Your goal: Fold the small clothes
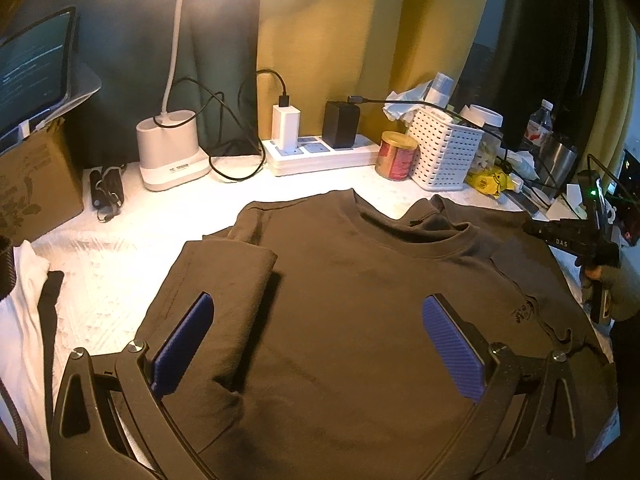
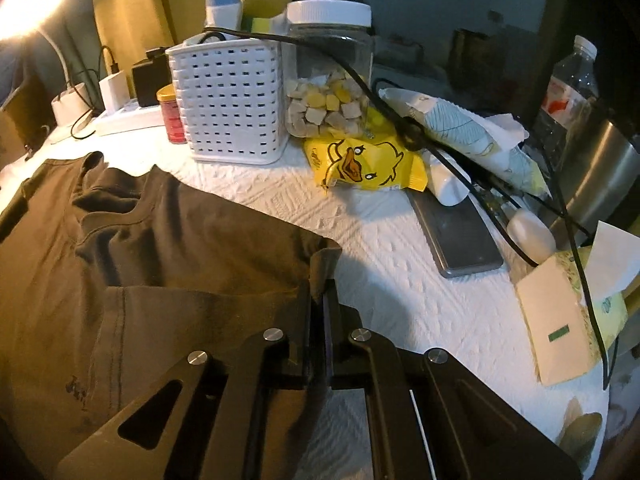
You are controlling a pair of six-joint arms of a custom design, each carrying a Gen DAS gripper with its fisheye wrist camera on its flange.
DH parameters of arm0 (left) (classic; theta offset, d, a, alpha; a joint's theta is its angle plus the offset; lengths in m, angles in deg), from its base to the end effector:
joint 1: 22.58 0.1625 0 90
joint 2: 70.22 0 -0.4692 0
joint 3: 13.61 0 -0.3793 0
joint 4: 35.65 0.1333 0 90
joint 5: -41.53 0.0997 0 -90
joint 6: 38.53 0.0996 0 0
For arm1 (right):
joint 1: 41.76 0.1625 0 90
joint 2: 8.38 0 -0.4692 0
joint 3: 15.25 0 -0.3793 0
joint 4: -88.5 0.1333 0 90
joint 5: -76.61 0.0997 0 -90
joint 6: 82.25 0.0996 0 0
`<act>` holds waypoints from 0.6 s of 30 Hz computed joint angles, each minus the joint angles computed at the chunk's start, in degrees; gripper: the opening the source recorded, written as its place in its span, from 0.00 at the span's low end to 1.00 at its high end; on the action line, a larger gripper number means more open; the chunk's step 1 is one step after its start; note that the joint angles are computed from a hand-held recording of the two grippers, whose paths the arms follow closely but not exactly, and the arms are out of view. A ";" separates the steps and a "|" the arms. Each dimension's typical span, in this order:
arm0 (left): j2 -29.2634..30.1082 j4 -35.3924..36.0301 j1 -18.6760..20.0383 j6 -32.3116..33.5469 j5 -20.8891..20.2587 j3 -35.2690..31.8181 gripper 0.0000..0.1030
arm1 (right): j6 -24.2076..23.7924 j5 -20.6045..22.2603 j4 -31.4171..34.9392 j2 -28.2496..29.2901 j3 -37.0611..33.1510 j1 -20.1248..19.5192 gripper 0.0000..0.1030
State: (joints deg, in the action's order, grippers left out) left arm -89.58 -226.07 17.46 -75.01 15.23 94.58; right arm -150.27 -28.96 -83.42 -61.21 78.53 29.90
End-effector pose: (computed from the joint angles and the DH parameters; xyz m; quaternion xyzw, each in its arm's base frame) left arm -0.2832 -0.5287 -0.0844 0.0463 0.8455 -0.4220 0.3239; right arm -0.1217 -0.7057 0.2807 0.3469 -0.8622 0.1660 0.3298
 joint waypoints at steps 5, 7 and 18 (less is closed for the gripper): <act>-0.89 0.11 -0.60 -1.94 1.39 1.99 1.00 | -0.68 0.57 -1.55 -2.09 2.98 0.15 0.27; -1.36 -0.07 -0.89 -3.28 1.83 3.31 1.00 | -0.60 0.53 -2.36 -2.85 4.16 0.35 0.27; -3.90 0.05 -2.21 -10.26 3.85 10.20 1.00 | 1.35 0.86 -4.08 -7.94 11.22 1.71 0.27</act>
State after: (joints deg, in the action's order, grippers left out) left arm -93.48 -226.02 15.25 -85.26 19.08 104.78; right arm -148.92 -28.10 -87.50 -69.15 89.75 31.62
